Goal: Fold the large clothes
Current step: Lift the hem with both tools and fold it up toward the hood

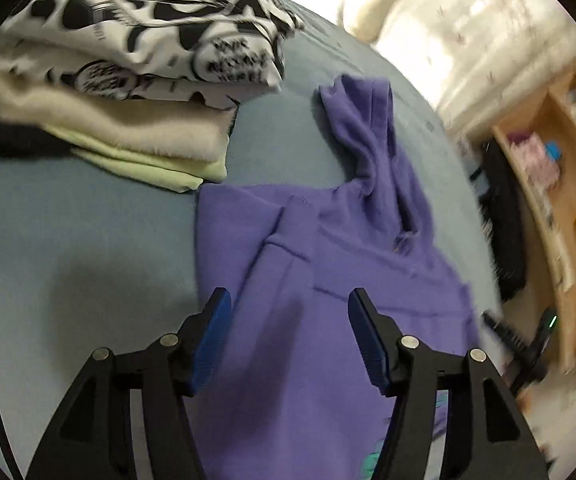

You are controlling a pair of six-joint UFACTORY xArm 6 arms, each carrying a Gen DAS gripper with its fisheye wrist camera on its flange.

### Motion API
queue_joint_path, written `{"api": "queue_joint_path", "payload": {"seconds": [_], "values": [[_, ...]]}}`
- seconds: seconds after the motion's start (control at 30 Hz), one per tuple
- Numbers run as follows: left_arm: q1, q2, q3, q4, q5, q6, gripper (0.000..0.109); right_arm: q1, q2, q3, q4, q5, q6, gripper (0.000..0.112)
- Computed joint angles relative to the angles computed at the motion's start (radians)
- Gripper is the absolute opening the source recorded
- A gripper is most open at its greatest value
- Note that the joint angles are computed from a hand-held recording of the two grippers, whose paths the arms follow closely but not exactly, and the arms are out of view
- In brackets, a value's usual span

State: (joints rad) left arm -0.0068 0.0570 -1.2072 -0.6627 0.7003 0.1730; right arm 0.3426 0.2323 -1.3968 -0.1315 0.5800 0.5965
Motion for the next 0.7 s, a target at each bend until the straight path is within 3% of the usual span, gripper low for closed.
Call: {"api": "queue_joint_path", "payload": {"seconds": [0.2,0.43,0.47,0.5,0.53,0.6,0.7], "values": [[-0.045,0.112,-0.084,0.081,-0.022,0.045,0.059,-0.011,0.114,-0.125,0.008,0.063,-0.074,0.044],[-0.09,0.206,-0.157,0.313,-0.069,-0.073,0.059,0.013,0.178,-0.2,-0.049,0.103,-0.136,0.046],[-0.096,0.211,-0.154,0.34,-0.085,-0.09,0.052,0.017,0.179,-0.193,-0.077,0.094,-0.129,0.043],[-0.104,0.211,-0.142,0.408,-0.111,-0.131,0.025,0.021,0.177,-0.185,-0.111,0.088,-0.111,0.038],[-0.112,0.215,-0.144,0.459,-0.11,-0.155,0.017,0.028,0.175,-0.181,-0.161,0.09,-0.08,0.032],[-0.131,0.196,-0.106,0.583,-0.166,-0.231,0.009,0.039,0.167,-0.175,-0.248,0.102,-0.008,0.018],[-0.142,0.14,-0.041,0.722,-0.249,-0.324,0.008,0.046,0.123,-0.129,-0.346,0.064,0.094,0.013]]}}
